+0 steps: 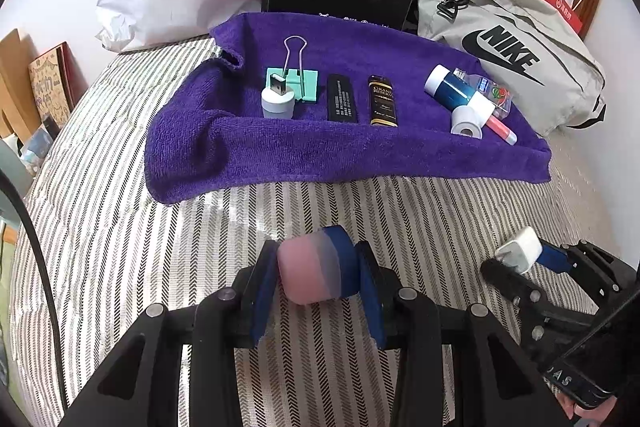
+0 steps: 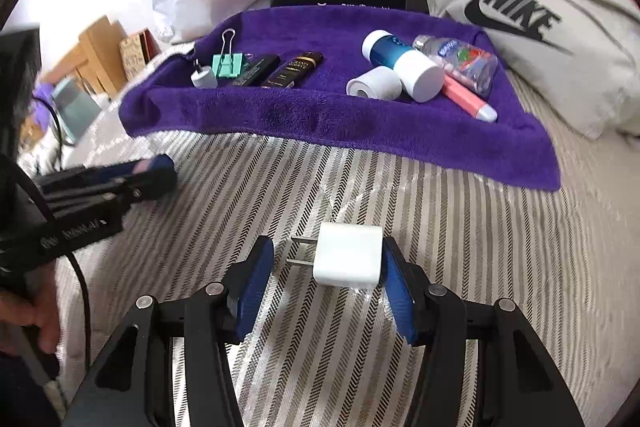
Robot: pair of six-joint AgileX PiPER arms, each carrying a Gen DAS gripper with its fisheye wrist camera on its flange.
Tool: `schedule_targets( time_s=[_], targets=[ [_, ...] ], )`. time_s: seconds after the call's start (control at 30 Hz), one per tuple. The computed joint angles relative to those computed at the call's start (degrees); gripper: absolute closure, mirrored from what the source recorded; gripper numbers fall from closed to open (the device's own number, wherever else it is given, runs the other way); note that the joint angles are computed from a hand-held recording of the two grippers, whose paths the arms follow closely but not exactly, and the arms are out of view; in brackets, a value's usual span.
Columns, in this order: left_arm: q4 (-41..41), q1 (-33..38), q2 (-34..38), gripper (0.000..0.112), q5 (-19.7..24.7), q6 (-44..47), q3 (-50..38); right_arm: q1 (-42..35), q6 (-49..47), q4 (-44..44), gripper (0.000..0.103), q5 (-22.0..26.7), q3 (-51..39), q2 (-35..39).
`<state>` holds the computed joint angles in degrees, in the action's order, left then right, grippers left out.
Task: Organize rigid objects
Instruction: 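Grasp the white plug adapter with the right tool while the left holds the cylinder, then carry the cylinder onto the towel with the left tool while the right carries the plug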
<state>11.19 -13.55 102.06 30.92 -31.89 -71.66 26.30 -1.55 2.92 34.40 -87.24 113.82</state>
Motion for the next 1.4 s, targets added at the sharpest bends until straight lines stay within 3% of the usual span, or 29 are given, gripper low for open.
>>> schedule_targets(
  time_s=[0.07, 0.2, 0.33, 0.47, 0.53, 0.67, 1.2, 1.4],
  targets=[
    [0.6, -0.3, 0.2, 0.076, 0.3, -0.4, -0.2, 0.5, 1.2, -1.8, 0.060, -1.5, 0.9, -0.3],
    [-1.1, -0.1, -0.1, 0.076, 0.1, 1.4, -0.1, -0.5, -1.8, 0.9, 0.059, -1.8, 1.8, -1.0],
    [2.5, -1.2, 0.6, 0.075, 0.0, -1.5, -0.3, -1.7, -4.3, 4.0, 0.059, -1.5, 2.6, -1.7],
    [0.8, -0.8, 0.4, 0.076, 0.0, 0.6, -0.2, -0.7, -2.8, 1.0, 0.059, -3.4, 4.1, -2.2],
    [-4.4, 0.7, -0.4, 0.076, -0.7, 5.2, 0.3, -2.1, -6.0, 5.5, 0.059, -0.8, 2.5, -1.8],
    [-2.9, 1.0, -1.6, 0.076, 0.0, 4.0, 0.4, -5.7, -13.6, 16.1, 0.060, 4.9, -0.5, -0.9],
    [-5.3, 1.8, 0.9, 0.076, 5.9, 7.5, -10.2, -10.3, -20.8, 22.7, 0.060, 15.0, -8.8, 1.4],
    [-6.1, 2.4, 3.9, 0.076, 8.1, 8.9, -15.9, -11.6, -20.2, 22.2, 0.060, 18.7, -16.4, 3.8]
  ],
)
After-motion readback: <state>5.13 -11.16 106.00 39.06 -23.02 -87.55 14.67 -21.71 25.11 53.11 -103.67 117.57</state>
